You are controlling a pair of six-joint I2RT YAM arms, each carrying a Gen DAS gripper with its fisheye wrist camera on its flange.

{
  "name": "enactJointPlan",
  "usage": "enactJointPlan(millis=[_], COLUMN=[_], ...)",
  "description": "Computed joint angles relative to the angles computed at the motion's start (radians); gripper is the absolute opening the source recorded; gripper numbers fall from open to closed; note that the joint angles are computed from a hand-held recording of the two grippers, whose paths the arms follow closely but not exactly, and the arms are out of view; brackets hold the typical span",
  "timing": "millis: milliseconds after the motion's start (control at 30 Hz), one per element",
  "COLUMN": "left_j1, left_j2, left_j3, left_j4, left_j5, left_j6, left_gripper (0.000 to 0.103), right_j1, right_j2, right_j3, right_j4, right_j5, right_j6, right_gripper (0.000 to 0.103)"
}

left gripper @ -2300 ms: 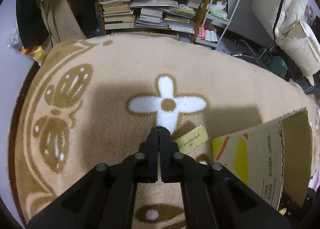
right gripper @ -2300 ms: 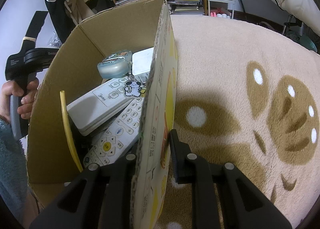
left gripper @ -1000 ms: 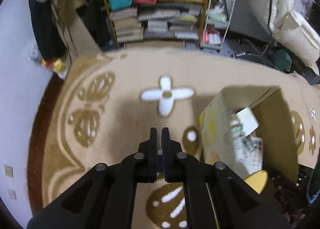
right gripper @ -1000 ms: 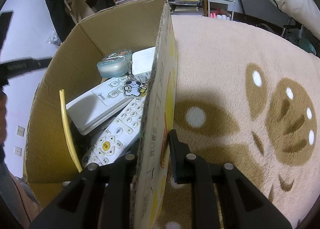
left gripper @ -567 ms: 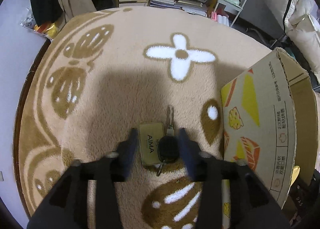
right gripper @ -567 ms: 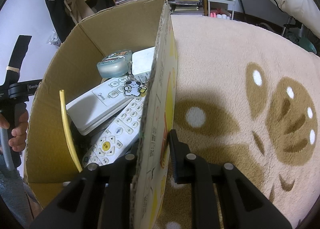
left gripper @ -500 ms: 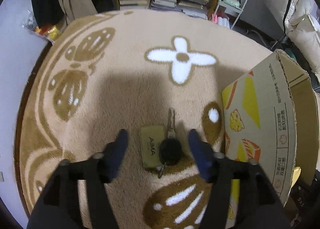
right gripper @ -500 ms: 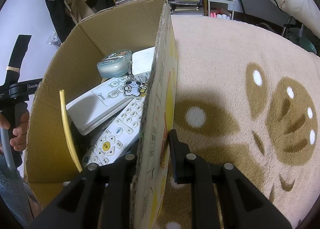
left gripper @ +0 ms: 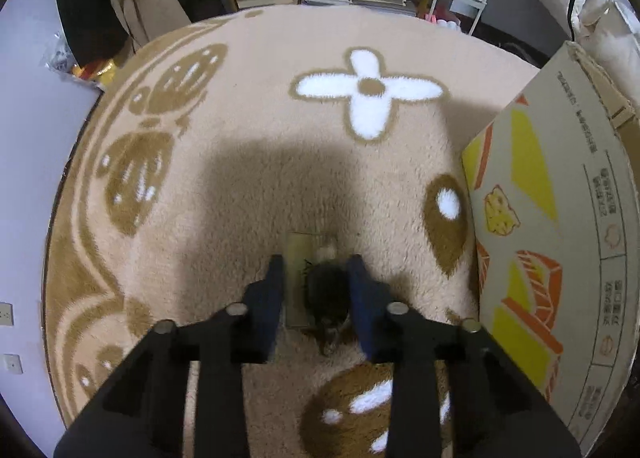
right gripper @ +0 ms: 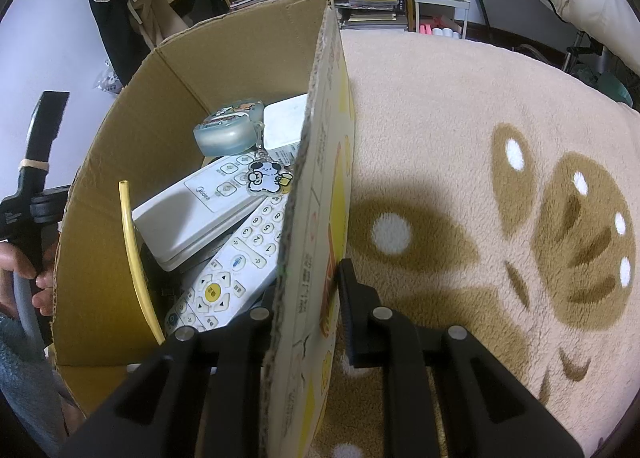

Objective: Organize rigid objects
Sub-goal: 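Carry the car key into the box and release it with the left gripper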

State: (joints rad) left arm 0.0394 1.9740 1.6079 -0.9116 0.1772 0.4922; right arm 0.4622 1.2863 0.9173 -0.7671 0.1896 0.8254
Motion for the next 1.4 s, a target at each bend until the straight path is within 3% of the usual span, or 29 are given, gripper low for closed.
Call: enactJointPlan(millis=[300, 867, 1167, 1400], left_j1=[0.014, 0.019, 0.003, -0.066], left_j2=[-0.031, -0.226, -0.389, -0.501], left_j3=[0.037, -0.003, 0.047, 0.011], left_j4=[-0.035, -0.045, -0.134, -0.18], left_j5=[-0.003, -0.01, 0.069, 0.118], left_j6=[-0.008, 0.017, 0.003, -0.019], left_gripper=[0.009, 0.009, 0.009, 0.009], right_j1=[-0.001, -0.002, 0.0, 0.015], right_j2=[-0.001, -0.001, 0.0, 0.011], right_j3=[-0.001, -0.003, 0.0, 0.016], right_j4=[0.001, 0.001, -0.003, -0.015], right_j5=[0.0, -0.001, 0.001, 0.017], right_j6=[-0.001, -0.004, -0.004, -0.003], right_gripper=[0.019, 0.019, 0.019, 0.019])
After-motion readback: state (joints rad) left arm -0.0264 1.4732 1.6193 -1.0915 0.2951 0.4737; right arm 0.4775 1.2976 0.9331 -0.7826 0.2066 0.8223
